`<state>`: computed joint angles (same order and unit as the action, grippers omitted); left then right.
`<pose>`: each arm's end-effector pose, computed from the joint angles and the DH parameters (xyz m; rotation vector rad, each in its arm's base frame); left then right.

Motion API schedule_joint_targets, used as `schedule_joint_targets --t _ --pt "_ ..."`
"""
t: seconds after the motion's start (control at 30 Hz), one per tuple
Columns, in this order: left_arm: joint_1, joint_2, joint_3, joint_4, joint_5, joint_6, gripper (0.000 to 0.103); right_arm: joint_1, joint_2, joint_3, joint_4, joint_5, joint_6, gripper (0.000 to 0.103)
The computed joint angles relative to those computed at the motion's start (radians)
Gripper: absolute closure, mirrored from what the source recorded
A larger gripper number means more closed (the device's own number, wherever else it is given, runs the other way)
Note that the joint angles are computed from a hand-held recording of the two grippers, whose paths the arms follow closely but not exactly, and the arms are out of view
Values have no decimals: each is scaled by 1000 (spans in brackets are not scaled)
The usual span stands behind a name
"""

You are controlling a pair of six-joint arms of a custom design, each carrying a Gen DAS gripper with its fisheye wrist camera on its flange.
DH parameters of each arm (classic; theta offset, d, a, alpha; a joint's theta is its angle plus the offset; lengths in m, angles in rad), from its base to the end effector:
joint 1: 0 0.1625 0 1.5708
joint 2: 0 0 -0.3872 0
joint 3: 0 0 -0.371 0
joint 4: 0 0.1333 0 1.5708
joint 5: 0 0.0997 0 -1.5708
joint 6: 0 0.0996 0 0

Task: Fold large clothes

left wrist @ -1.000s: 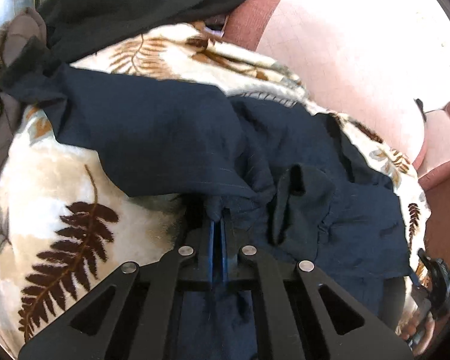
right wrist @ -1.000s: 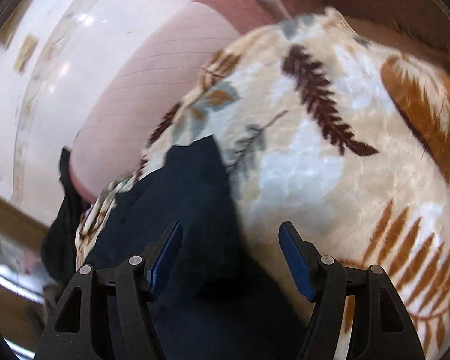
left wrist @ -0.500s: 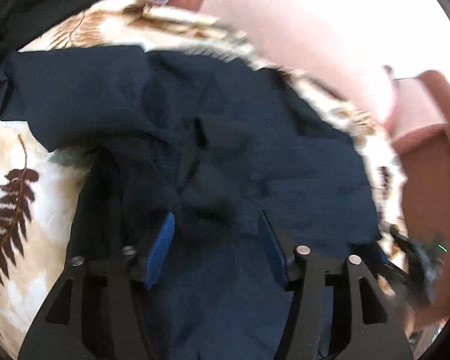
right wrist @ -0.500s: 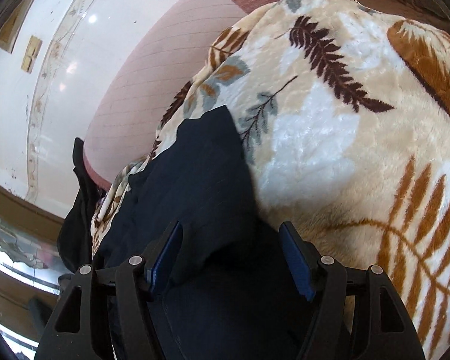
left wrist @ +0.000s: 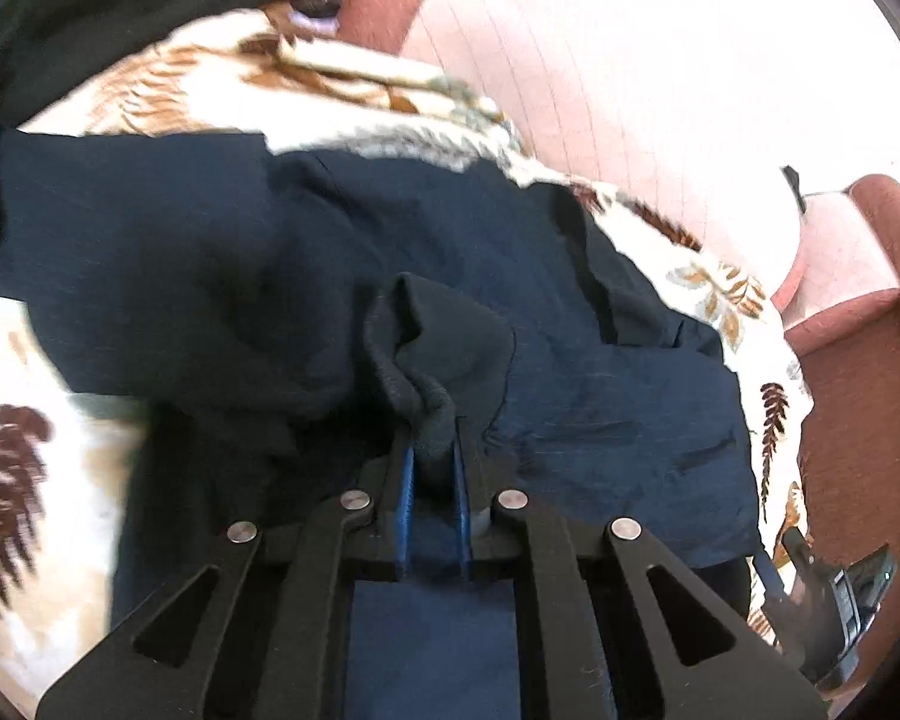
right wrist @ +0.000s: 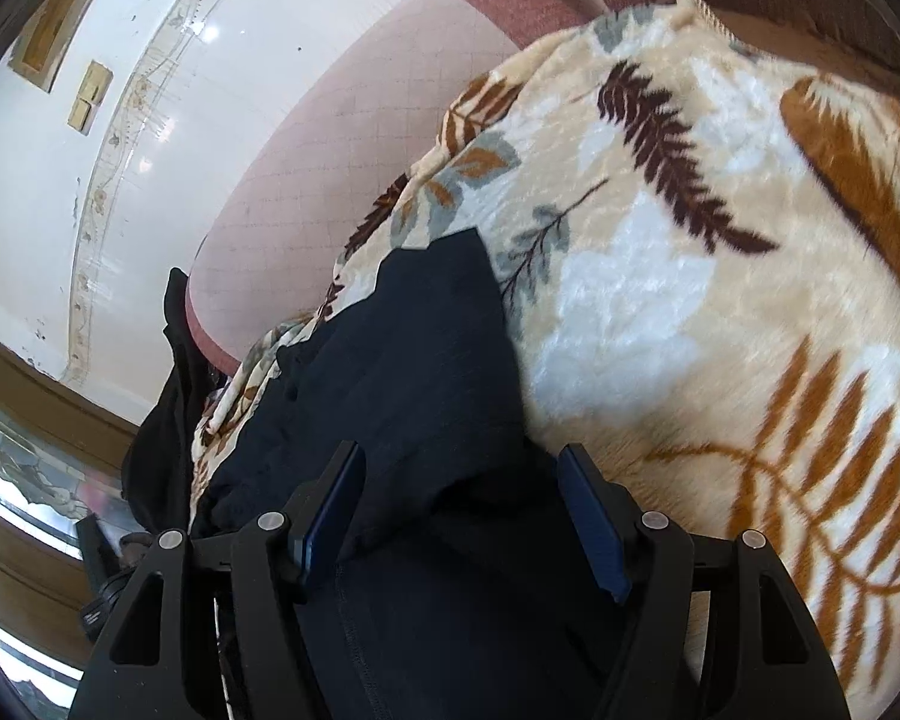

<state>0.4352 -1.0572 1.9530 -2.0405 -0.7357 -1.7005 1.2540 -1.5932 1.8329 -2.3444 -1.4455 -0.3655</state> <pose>-0.3527 -0.3924 0.1080 -0.4534 2.3995 -0.9858 -0.0135 -0.5090 0.4272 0.1231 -2.9637 0.8266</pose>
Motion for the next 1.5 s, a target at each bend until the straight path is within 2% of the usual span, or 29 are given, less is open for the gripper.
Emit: schedule_joint_targets --t 0.13,0.23,0.4,0.43,0.47,0.5,0.53,0.57,0.63,0.67,0.7,0.73,0.77,0.8,0.83,0.9,0.97,1.0,1.03,1.1,1.17,1.27,1.4,1.5 --pt "-54 -34 -19 256 34 -157 95 2 18 -26 -17 -13 12 34" --pt "-64 -25 -53 422 35 -265 95 10 48 -49 -23 -32 27 34" --pt "-37 -30 -20 335 -3 -205 95 48 150 -103 24 -79 60 31" --pt "-33 -22 -23 325 -5 -194 95 53 161 -106 32 -85 66 35" --pt "-34 -20 -23 323 -6 -189 95 55 171 -108 61 -58 54 44" --pt "-35 -16 -24 323 -2 -186 94 70 175 -105 72 -58 0 93" --pt "-35 -18 -18 311 2 -178 94 92 169 -94 42 -81 -63 98" --pt "-33 -22 -7 286 -1 -166 94 109 152 -66 -30 -102 -96 98" --pt "-16 -15 6 241 -20 -135 92 103 121 -28 -131 -75 -98 98" --pt "3 -3 16 196 -40 -94 91 97 122 -27 -154 -87 -82 98" --pt "20 8 16 180 -61 -76 90 100 135 -43 -135 -126 -72 96" --pt "26 12 20 173 -66 -71 90 104 169 -76 -74 -207 -55 93" --pt "18 2 35 155 -56 -64 89 103 198 -98 -17 -271 -38 94" --pt "6 -20 57 123 -53 -50 89 109 195 -100 -2 -292 -22 92" --pt "-11 -54 93 76 -52 -46 88 104 178 -85 -29 -275 -29 85" --pt "-39 -103 137 47 -56 -56 83 134 122 -17 -182 -293 -41 81" --pt "-66 -146 157 93 -67 -88 82 149 72 27 -241 -216 -59 70" --pt "-80 -171 166 130 -70 -109 82 154 59 34 -236 -186 -64 61" --pt "-92 -200 173 183 -74 -143 81 174 48 44 -208 -153 -74 59" --pt "-108 -256 186 277 -71 -215 76 222 55 55 -139 -139 -95 59" --pt "-112 -315 179 425 -73 -311 63 272 78 74 -94 -151 -93 59" --pt "-104 -416 168 639 -74 -450 62 343 139 112 -34 -166 -79 59" --pt "-60 -529 144 853 -66 -565 52 419 214 148 -61 -161 -54 59" --pt "-22 -607 158 904 -46 -609 49 451 277 162 -99 -115 -34 59"
